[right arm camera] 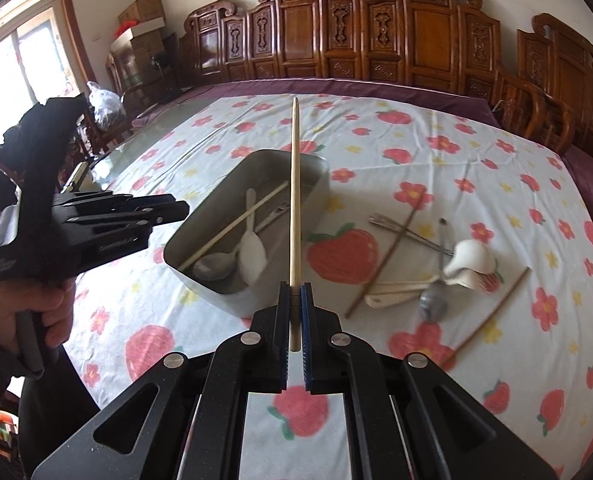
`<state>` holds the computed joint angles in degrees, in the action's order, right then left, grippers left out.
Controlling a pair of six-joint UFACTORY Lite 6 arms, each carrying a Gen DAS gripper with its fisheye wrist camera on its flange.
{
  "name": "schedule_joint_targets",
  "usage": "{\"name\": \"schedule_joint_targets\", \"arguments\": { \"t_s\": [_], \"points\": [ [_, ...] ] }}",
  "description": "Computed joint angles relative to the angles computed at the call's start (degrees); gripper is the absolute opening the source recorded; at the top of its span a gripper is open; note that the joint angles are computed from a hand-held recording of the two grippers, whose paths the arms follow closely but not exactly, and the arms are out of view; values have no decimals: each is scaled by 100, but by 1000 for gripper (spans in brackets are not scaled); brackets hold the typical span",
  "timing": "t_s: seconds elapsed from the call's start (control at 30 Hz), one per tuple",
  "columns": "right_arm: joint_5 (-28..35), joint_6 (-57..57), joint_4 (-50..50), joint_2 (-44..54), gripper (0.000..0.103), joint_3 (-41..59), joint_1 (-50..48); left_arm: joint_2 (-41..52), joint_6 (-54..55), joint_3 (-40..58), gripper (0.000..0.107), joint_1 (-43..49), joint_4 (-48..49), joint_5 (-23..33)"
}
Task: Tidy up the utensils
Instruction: 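Carry the chopstick into the steel tray and open the left gripper, then carry the held chopstick over the steel tray and open the right gripper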
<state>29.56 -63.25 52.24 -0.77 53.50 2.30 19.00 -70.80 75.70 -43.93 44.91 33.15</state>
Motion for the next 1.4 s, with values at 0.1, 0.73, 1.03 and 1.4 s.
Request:
{"name": "schedule_joint_targets", "arguments": {
  "t_s": [0.1, 0.73, 1.03, 1.4],
  "points": [
    [-197, 248, -76, 209, 6, 133, 337, -466, -211, -533, 21, -56, 271, -56],
    [-631, 1579, -397, 2007, 6, 1705, 1420, -2261, -1184, -2420, 23, 29, 1038, -332],
    [-640, 1281, -316, 1805, 18, 1516, 1408, -2332, -1314, -2482, 23, -179, 1218, -240],
    [-606, 77, -243, 433, 18, 75, 119, -2255, -1383, -2303, 30, -525, 1258, -90]
  ]
}}
